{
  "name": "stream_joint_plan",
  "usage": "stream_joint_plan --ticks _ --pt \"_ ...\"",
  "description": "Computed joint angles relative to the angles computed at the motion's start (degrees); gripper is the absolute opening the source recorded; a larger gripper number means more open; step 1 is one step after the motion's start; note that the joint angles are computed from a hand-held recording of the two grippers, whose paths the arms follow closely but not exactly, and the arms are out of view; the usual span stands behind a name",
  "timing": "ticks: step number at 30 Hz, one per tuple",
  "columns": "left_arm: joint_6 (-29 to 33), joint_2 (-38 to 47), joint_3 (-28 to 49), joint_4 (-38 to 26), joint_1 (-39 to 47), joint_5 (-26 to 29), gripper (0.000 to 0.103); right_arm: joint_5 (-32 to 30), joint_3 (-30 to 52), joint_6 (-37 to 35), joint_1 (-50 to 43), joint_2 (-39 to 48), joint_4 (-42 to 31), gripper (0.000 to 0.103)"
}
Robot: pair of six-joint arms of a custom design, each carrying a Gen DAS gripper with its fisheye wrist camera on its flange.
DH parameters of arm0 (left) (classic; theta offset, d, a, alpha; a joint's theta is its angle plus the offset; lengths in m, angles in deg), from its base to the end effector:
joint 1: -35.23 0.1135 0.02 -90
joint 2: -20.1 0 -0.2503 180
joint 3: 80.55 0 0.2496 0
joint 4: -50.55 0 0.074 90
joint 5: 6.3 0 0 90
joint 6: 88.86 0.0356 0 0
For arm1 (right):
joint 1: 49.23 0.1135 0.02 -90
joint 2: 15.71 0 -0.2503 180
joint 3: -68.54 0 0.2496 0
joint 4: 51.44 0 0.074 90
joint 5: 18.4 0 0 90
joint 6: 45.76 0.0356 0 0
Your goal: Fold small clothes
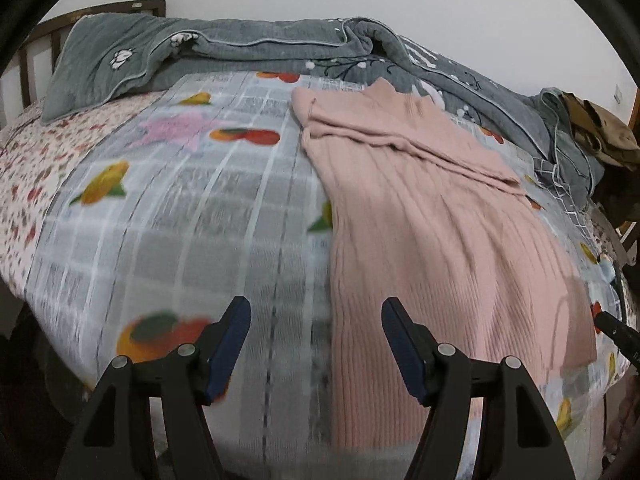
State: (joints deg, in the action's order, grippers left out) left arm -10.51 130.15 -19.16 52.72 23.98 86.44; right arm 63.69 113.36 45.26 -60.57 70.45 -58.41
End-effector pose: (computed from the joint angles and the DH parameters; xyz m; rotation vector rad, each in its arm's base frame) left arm 0.3391 -0.0692 0.0818 0.0145 2.3951 -0.2459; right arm 0.2591 -0.0470 0.1168 0.1959 2.3970 0.0832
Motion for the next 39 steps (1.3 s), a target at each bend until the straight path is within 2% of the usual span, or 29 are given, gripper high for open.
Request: stream_joint_plan --ticks 4,9,13,16,17,19,21,22,24,27,29,30,34,37,39 --pt "-1.28 -4.03 -5.73 1.23 -0.17 2.10 0.066 -3.98 -3.89 0.21 -1.68 -4.57 -0.67 0.034" --pt "-2.08 -4.17 -8.01 2.65 -1.20 3.67 0.066 -3.74 -6.18 0.60 -0.65 -5.89 0.42 0.034" --pt "-2.24 -0.61 -6.00 3.08 -2.02 4.36 0.066 -3.39 -6.09 1.65 0.97 -1.90 4.75 0.035" --pt "-3.38 2.03 -3.90 3.20 -3.49 2.24 0.065 -1.70 -3.57 3.20 2.79 4.65 7.74 0.035" --pt "-3.86 2.62 -3.40 3.23 -3.96 1.31 0.061 -1.67 -2.27 4.09 3.00 7.31 8.32 0.035" --pt "-5.04 3.96 -1.91 2.75 -4.90 -1.65 0.047 -2.49 -1.36 6.14 2.99 9.87 10.28 0.034" --pt "-5.24 4.75 -1.21 3.03 -4.84 -1.38 0.017 -2.34 -1.43 6.53 3.76 10.50 11.66 0.021" --pt "-4.94 4.92 -1.24 3.37 -4.52 -0.06 0.011 -2.25 -1.12 5.92 4.31 10.72 11.41 0.011" --pt "-4.18 4.38 -2.85 6.01 -3.83 1.01 0.007 -1.48 -1.45 4.73 5.12 10.75 12.29 0.005" --pt "-2.13 2.43 -5.92 9.30 -1.72 -1.72 0.007 -2.41 -6.07 3.69 1.51 7.40 18.44 0.004" --pt "-2.58 2.64 -5.78 8.69 1.74 3.46 0.007 -12.12 -5.15 4.98 -5.37 8.64 16.98 0.004" --pt "-3.53 3.35 -5.18 8.23 3.01 6.00 0.007 -14.79 -3.83 5.75 -6.99 10.54 15.75 0.004" --pt "-3.97 4.53 -4.91 8.83 2.83 6.92 0.007 -9.10 -4.42 5.07 -3.29 12.53 18.27 0.004" --pt "-3.37 4.73 -4.87 8.78 2.31 7.13 0.012 -7.85 -3.57 4.90 -1.83 12.34 16.42 0.006" --pt "-2.89 4.94 -6.05 11.08 2.45 7.33 0.016 -7.55 -3.43 4.25 -1.66 11.86 15.52 0.006"
